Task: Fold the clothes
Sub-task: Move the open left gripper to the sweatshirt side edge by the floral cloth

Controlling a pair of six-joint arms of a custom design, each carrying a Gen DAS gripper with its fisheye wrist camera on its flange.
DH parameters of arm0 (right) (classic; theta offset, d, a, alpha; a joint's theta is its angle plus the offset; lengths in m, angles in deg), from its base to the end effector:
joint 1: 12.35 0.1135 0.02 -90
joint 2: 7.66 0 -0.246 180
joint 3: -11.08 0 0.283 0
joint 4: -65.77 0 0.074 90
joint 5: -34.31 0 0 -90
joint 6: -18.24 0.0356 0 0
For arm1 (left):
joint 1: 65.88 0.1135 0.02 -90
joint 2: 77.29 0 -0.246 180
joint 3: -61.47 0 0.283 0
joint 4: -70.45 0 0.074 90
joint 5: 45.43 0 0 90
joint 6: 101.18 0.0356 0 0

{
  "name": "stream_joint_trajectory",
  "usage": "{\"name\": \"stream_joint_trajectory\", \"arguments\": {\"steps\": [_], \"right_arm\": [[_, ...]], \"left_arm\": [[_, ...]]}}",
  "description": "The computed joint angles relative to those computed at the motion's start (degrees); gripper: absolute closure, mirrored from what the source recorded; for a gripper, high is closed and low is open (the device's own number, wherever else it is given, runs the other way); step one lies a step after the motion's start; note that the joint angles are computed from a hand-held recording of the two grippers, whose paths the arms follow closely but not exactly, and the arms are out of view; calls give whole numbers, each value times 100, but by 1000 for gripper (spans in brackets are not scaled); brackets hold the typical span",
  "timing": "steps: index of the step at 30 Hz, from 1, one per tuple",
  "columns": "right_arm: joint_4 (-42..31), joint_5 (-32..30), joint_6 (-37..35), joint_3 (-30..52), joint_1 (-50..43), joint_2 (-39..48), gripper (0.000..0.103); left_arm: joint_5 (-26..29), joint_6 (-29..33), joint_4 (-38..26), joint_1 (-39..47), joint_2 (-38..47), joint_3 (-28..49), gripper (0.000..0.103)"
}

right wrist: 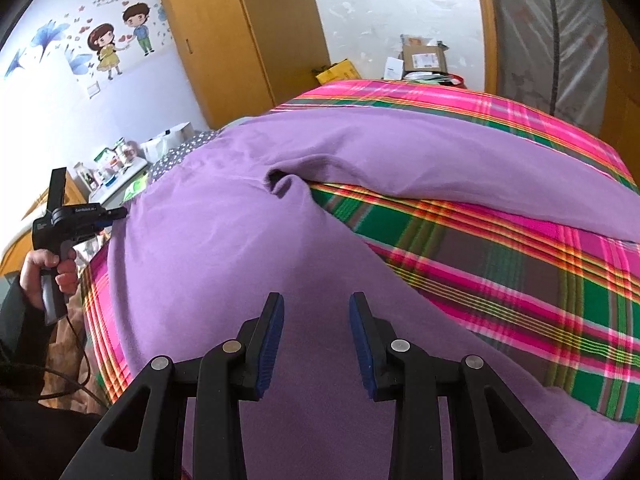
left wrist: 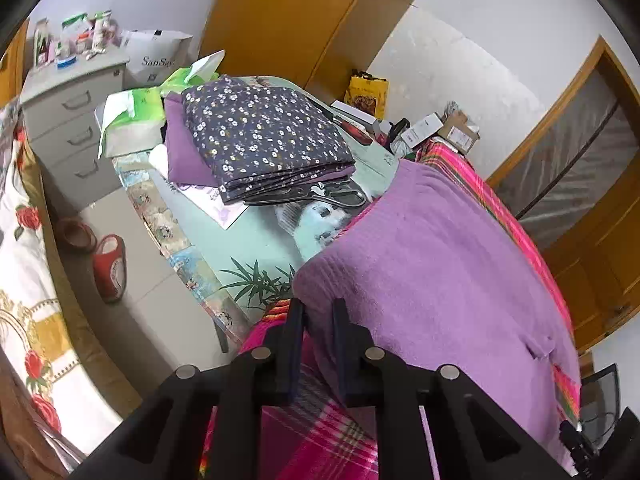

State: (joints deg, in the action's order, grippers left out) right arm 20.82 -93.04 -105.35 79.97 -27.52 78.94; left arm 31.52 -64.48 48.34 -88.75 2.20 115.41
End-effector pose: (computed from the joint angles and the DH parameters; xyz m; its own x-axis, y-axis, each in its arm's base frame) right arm 0.3164 -0.0634 0.1821 -0.6805 -0.2712 -0.6807 -0.5251 0.8285 0.1948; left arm 0.2829 -0.1106 0.1530 -0.5982 -0.5954 -0.5363 -0.4035 0.8021 -0.4403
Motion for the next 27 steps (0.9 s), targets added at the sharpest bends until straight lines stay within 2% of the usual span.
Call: {"name": "stream_joint_trajectory", "arguments": {"steps": [3,8,12,14,17,21,24,27], "right_arm": [[-2,25,17,-17,78,-54,68],[-4,33,87,-12,138,-84,68],[-32,55,185,72,181,32,68],[-17,40,253,124,222,75,67],[8,9,360,251,295,173,63],[101,45,526,540,439,400,62],[124,128,518,923,586,719,62],[-9,232,365,1514,764,1258,62]], "left_arm": [[176,11,180,119,2,-129,89],[6,105,62,18,-156,-143,90],[414,183,270,211,-5,-222,87],[403,212,250,198,-124,-275,86],[330,330,115,143,-307,-284,83],[94,288,-152,86,-591,-333,84],[-352,204,-548,-37,-792,-265,86],[-402,301,-497,-292,-855,-177,86]]}}
